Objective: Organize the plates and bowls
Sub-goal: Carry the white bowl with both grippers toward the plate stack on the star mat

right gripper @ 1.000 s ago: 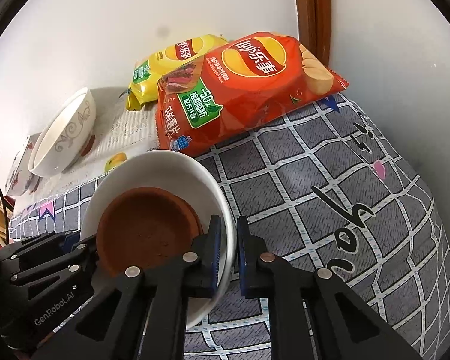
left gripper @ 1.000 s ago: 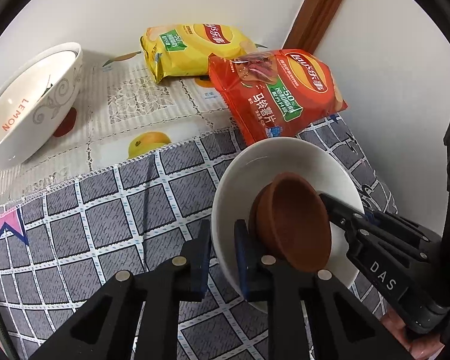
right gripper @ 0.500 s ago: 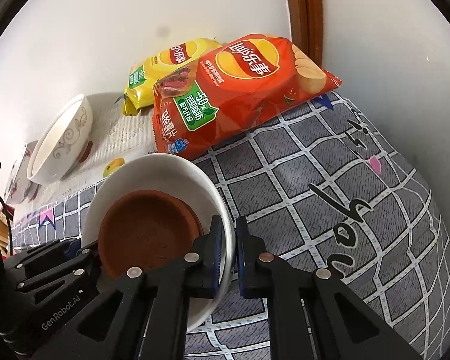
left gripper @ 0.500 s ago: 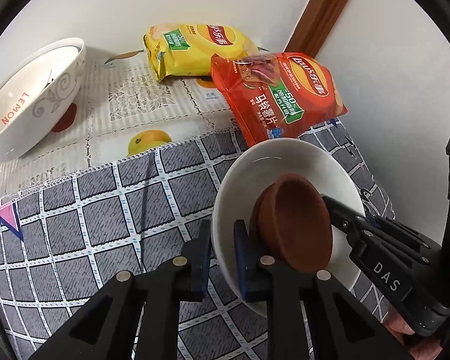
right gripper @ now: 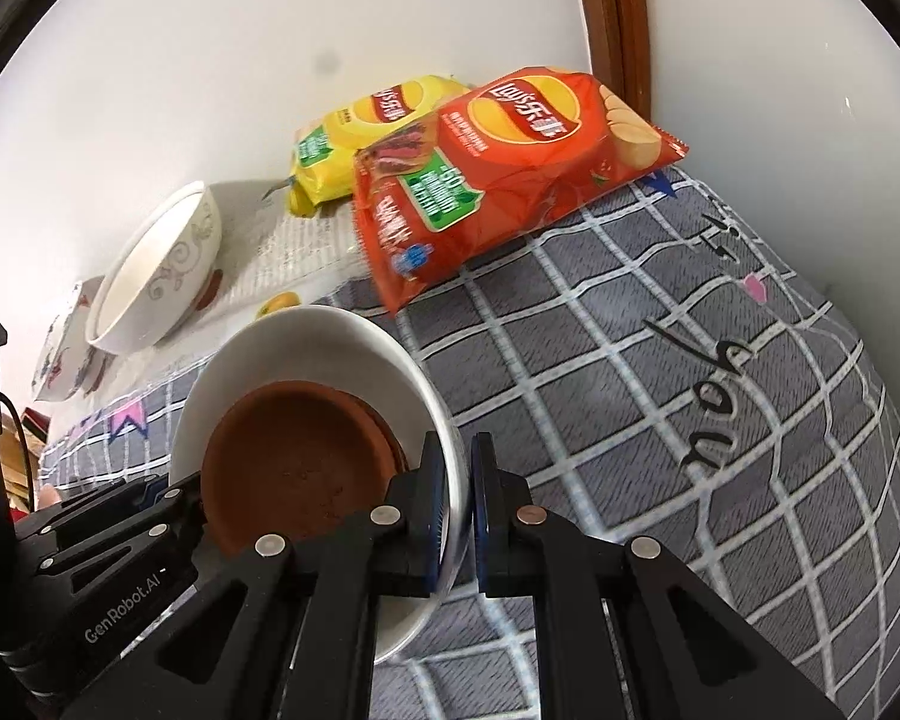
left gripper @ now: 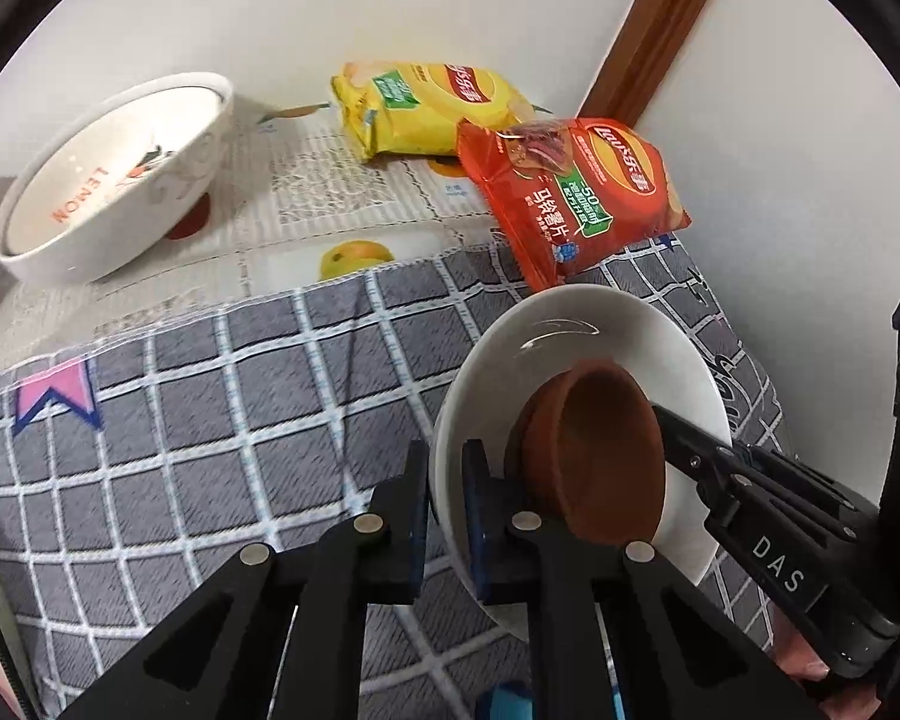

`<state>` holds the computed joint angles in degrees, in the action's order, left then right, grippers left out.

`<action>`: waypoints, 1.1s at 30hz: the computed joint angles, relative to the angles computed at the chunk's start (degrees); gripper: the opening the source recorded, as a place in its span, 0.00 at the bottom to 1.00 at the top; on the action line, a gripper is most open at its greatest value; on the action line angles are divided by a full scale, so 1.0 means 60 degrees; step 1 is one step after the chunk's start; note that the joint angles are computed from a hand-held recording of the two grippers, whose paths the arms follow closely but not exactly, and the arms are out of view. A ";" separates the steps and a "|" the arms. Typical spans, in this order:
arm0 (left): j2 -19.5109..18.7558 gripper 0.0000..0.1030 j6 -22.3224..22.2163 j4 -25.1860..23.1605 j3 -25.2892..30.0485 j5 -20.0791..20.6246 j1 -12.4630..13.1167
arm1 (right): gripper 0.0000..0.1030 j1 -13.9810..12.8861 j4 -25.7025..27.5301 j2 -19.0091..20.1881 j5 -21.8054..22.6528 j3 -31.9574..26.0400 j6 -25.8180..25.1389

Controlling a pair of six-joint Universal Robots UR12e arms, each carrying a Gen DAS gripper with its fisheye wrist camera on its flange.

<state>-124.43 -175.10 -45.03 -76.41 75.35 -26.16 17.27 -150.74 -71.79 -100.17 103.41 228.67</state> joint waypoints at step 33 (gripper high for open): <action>0.1956 0.10 -0.0481 0.1080 -0.2389 0.0229 0.1490 | 0.08 0.1663 0.0322 0.0996 -0.0048 -0.2092 -0.0129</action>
